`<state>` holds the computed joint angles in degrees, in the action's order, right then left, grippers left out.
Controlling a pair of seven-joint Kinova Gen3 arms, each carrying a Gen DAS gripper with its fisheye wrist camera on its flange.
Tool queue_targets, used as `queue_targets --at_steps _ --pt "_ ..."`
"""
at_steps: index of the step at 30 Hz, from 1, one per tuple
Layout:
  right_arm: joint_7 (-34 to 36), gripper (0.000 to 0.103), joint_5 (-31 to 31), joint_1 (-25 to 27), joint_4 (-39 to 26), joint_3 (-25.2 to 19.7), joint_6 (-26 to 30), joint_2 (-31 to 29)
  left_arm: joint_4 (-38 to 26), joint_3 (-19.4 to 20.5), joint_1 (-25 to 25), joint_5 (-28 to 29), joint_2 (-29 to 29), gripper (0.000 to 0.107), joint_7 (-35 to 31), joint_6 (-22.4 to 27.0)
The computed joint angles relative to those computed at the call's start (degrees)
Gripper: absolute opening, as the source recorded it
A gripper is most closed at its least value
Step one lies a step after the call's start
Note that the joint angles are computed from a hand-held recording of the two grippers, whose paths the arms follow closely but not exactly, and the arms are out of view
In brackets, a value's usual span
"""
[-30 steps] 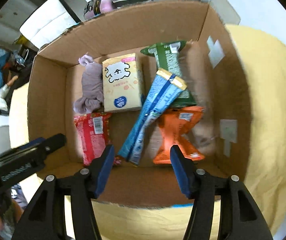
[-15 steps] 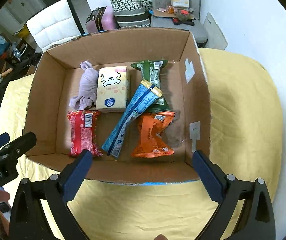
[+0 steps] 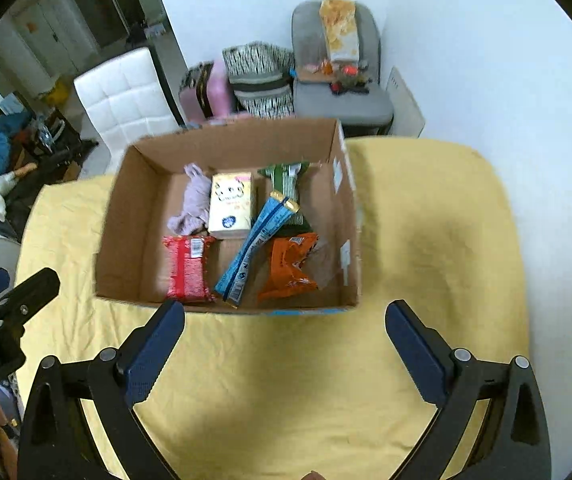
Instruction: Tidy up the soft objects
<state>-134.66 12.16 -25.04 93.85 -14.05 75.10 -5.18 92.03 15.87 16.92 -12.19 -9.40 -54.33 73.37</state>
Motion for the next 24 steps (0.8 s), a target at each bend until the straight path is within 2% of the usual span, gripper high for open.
queue_targets --at_steps 6,9,14,19,24 --pt "-2.58 0.102 3.47 -0.86 -6.43 -5.64 8.80 -7.76 -6.03 4.56 -0.24 -2.80 -6.04 0.095 2.00 7.46" --pt "-2.79 0.102 4.03 -0.03 -10.28 -8.33 12.38 -10.07 -8.79 6.93 -2.06 -2.85 -7.94 0.095 1.92 10.86" --pt "-2.45 0.102 5.22 2.40 -16.91 -13.24 18.17 -12.17 -12.00 8.17 -4.23 -0.99 -10.75 0.095 1.67 14.35" --pt "-1.31 0.102 5.90 6.01 -22.09 -18.37 22.72 -13.96 -15.49 11.42 -8.31 -0.50 -13.01 0.095 0.95 17.60" --pt "0.60 0.102 4.79 9.85 -25.99 -20.99 26.17 -15.42 -18.24 13.65 -12.32 0.57 -14.83 0.095 -0.83 19.53"
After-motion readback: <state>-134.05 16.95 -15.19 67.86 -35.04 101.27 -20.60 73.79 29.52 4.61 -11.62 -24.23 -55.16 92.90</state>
